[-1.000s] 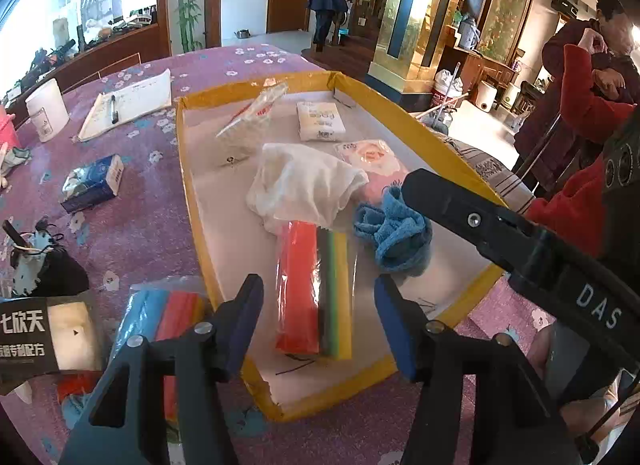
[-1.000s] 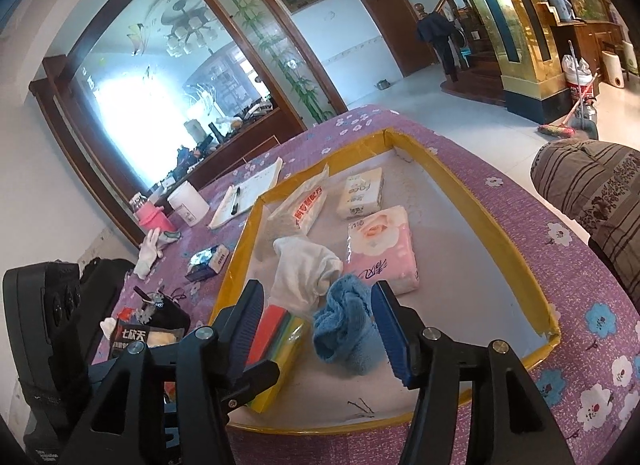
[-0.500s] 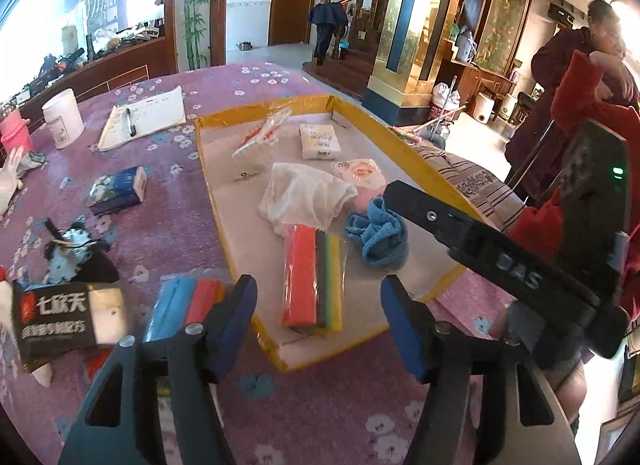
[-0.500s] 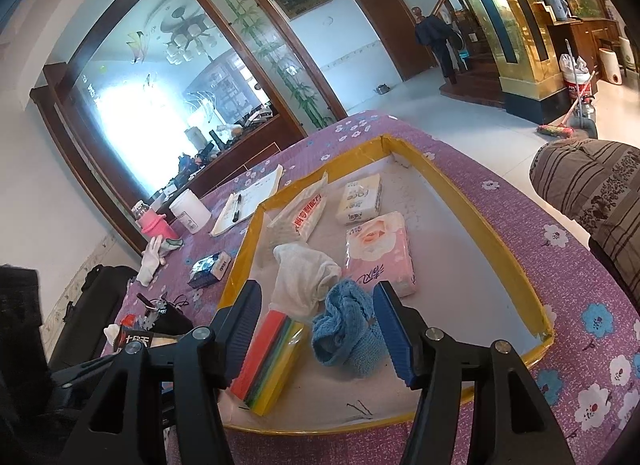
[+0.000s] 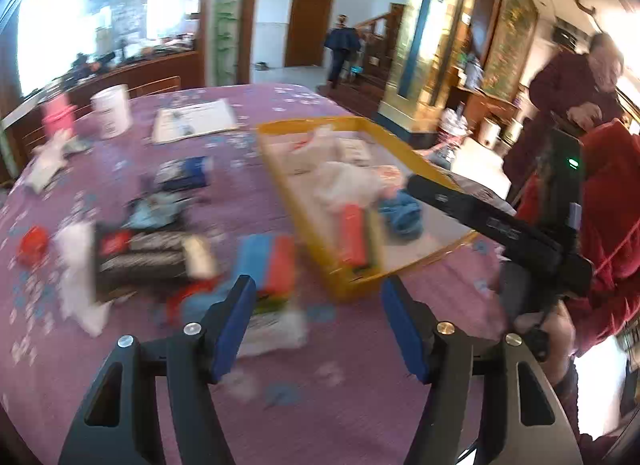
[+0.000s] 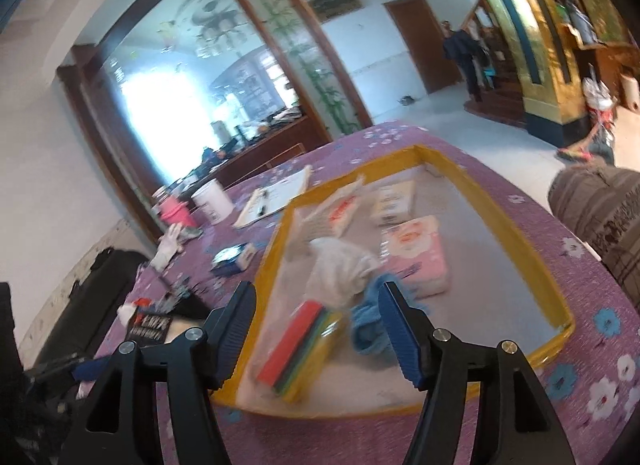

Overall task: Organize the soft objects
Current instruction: 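Move both grippers back to the pile of items, then grasp the white plastic bag with left gripper while right grasps black-labelled pack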

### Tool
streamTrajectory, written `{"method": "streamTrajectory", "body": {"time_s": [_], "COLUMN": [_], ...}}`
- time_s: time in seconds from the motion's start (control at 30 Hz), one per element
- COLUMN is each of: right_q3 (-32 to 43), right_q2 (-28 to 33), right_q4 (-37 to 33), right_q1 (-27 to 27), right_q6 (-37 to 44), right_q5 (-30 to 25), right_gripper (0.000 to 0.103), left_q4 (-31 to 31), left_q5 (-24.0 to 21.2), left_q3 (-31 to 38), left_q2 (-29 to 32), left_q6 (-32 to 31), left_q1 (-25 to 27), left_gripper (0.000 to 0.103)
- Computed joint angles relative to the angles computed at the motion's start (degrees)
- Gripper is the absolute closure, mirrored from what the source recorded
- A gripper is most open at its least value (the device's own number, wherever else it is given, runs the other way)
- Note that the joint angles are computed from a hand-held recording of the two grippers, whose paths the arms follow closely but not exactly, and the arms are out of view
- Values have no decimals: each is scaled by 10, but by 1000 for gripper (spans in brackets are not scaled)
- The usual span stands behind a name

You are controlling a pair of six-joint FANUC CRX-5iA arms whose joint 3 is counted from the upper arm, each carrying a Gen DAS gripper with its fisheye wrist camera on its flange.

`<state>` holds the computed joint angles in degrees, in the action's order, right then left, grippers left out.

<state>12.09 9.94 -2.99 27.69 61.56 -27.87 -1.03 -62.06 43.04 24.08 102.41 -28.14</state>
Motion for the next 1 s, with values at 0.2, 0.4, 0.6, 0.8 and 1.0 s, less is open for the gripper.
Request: {"method": "streamTrajectory", "body": {"time_s": [0.2, 0.4, 0.6, 0.8, 1.0], "right_q3": [98, 192, 204, 202, 185], "right_q2": [21, 75, 95, 98, 84], "right_q4": [-192, -238, -246, -275, -325], "right_q1": [12, 36, 46, 38, 24], "right_q6": [222, 267, 281, 303, 347], "right_q5": [-131, -233, -229, -222, -209], "right_gripper": [27, 24, 24, 24, 23], "left_q4": [-38, -57, -35, 21, 77], "left_q5": [36, 43, 25, 8, -1], "left_q3": [-141, -202, -161, -95, -85], "left_q2": [-100, -147, -118, -54, -18], "left_q6": [64, 121, 110, 96, 90], "left_q1": [50, 110, 145, 162, 175], "left_gripper": [35, 35, 21, 15, 98]}}
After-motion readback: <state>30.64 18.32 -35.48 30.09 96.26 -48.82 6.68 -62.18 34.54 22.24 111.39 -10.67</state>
